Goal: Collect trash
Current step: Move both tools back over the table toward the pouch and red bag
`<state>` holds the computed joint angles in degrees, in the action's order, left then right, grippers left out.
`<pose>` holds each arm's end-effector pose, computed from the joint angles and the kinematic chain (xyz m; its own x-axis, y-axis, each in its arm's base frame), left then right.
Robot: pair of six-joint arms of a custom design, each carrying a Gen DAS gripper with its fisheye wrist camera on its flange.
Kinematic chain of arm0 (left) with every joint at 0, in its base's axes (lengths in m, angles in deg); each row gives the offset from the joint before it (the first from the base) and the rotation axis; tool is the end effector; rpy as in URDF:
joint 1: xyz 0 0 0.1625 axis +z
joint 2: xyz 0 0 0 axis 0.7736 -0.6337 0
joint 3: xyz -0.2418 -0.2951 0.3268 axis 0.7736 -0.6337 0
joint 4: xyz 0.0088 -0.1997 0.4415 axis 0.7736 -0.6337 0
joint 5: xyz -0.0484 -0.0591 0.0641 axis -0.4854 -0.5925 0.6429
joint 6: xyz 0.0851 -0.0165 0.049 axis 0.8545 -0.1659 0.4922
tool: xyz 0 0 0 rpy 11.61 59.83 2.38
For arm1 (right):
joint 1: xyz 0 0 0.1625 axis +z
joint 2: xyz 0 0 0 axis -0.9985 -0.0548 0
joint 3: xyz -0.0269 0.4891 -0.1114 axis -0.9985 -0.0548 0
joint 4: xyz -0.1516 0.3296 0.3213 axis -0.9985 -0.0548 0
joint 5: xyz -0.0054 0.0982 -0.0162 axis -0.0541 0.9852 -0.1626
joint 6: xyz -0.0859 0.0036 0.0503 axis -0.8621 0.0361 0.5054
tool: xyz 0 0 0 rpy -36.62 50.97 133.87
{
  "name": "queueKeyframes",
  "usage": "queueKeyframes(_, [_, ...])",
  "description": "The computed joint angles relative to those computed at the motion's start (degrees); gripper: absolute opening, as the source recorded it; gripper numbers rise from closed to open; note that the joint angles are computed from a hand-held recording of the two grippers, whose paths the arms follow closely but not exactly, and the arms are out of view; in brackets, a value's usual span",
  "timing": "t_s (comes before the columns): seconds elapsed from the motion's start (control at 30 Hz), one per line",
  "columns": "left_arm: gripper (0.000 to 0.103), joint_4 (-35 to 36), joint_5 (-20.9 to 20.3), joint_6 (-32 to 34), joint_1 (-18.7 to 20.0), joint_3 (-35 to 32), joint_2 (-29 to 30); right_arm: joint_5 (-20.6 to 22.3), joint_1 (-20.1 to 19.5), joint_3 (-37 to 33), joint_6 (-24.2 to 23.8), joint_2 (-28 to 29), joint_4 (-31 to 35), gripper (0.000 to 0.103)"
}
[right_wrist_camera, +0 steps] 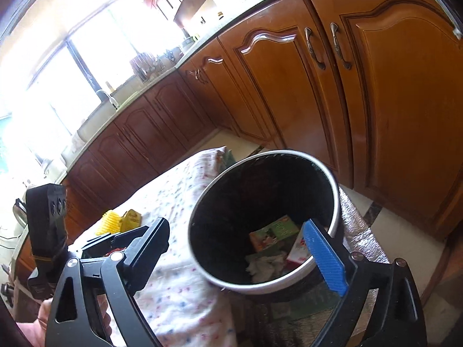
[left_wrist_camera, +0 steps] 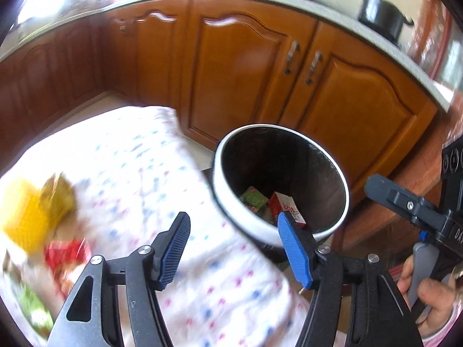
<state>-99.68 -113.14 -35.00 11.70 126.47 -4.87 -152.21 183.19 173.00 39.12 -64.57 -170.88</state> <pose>-0.2155 -0.7616 0.1027 -0.6942 0.6217 -0.3627 0.7099 0.6748 -0.2020 0.1512 -0.6241 0.1640 -0.8963 0.3451 0.2784 -0.0280 0.5826 -0.8123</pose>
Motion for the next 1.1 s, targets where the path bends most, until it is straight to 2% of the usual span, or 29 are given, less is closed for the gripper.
queueKeyframes(0.27, [0.066, -6.37, 0.15, -3.16, 2.36, 9.34, -7.99, 1.75, 2.83, 0.37, 0.19, 5.72, -7.59, 0.099])
queueKeyframes(0.7, [0.066, -6.78, 2.57, -7.90, 5.36, 16.08, -17.48, 7.74, 5.29, -1.34, -1.01, 12.08, -8.37, 0.099])
queueKeyframes(0.87, [0.066, -6.20, 3.46, -9.63, 6.47, 16.72, -19.60, 6.11, 6.53, -2.74, -0.78, 13.85, -8.21, 0.099])
queueKeyframes(0.97, [0.066, -6.15, 4.00, -10.64, 7.36, 16.58, -20.56, 4.24, 7.50, -3.95, -2.82, 14.96, -8.72, 0.099])
queueKeyframes(1.1, [0.066, -5.77, 4.09, -12.25, 8.66, 15.90, -21.48, 3.40, 8.19, -6.26, -3.72, 15.51, -3.36, 0.099])
